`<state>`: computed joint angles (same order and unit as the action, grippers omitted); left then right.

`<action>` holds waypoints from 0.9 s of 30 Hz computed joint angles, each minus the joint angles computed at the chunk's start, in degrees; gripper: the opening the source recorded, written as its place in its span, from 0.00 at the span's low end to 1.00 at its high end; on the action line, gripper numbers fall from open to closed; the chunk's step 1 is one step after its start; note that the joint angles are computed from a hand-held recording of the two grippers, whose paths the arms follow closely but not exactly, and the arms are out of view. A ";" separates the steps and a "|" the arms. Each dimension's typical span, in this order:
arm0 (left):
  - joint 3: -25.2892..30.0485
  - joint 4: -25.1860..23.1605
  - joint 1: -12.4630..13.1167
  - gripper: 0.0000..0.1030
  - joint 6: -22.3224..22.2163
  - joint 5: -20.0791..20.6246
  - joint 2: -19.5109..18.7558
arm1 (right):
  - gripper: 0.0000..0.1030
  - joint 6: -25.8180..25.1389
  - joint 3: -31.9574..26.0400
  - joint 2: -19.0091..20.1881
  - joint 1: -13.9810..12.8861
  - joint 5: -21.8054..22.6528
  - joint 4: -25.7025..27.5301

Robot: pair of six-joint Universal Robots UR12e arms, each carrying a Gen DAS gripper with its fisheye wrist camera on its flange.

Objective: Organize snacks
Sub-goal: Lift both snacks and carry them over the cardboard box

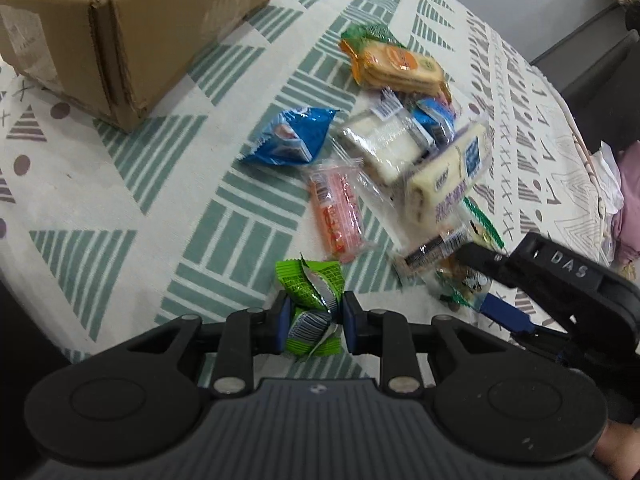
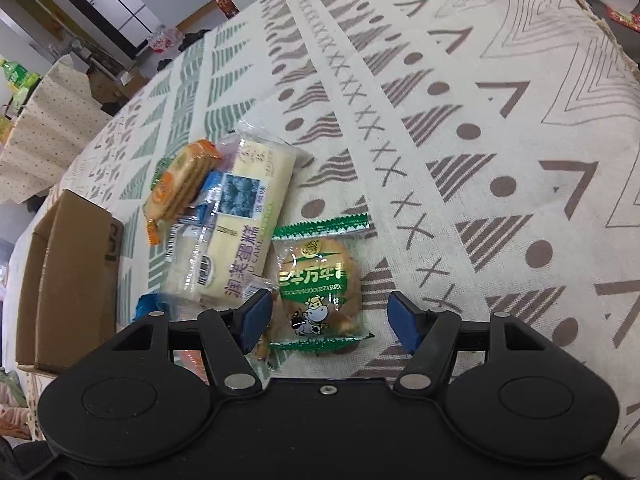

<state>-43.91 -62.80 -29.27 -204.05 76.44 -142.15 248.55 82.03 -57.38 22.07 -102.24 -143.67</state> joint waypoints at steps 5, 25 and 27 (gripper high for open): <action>-0.62 1.56 0.32 0.25 -0.32 0.11 0.47 | 0.39 0.40 0.60 0.14 -0.28 1.58 -1.94; -7.43 13.38 1.63 0.25 2.93 0.83 5.98 | 0.38 -0.93 3.94 -2.48 3.04 -5.73 -16.17; -7.92 14.41 1.79 0.25 3.28 1.15 6.43 | 0.38 -2.65 3.30 -2.24 3.40 -5.91 -16.72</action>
<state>-51.83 -48.40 -27.47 -200.76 77.59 -135.72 245.90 85.33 -59.62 25.47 -108.15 -160.39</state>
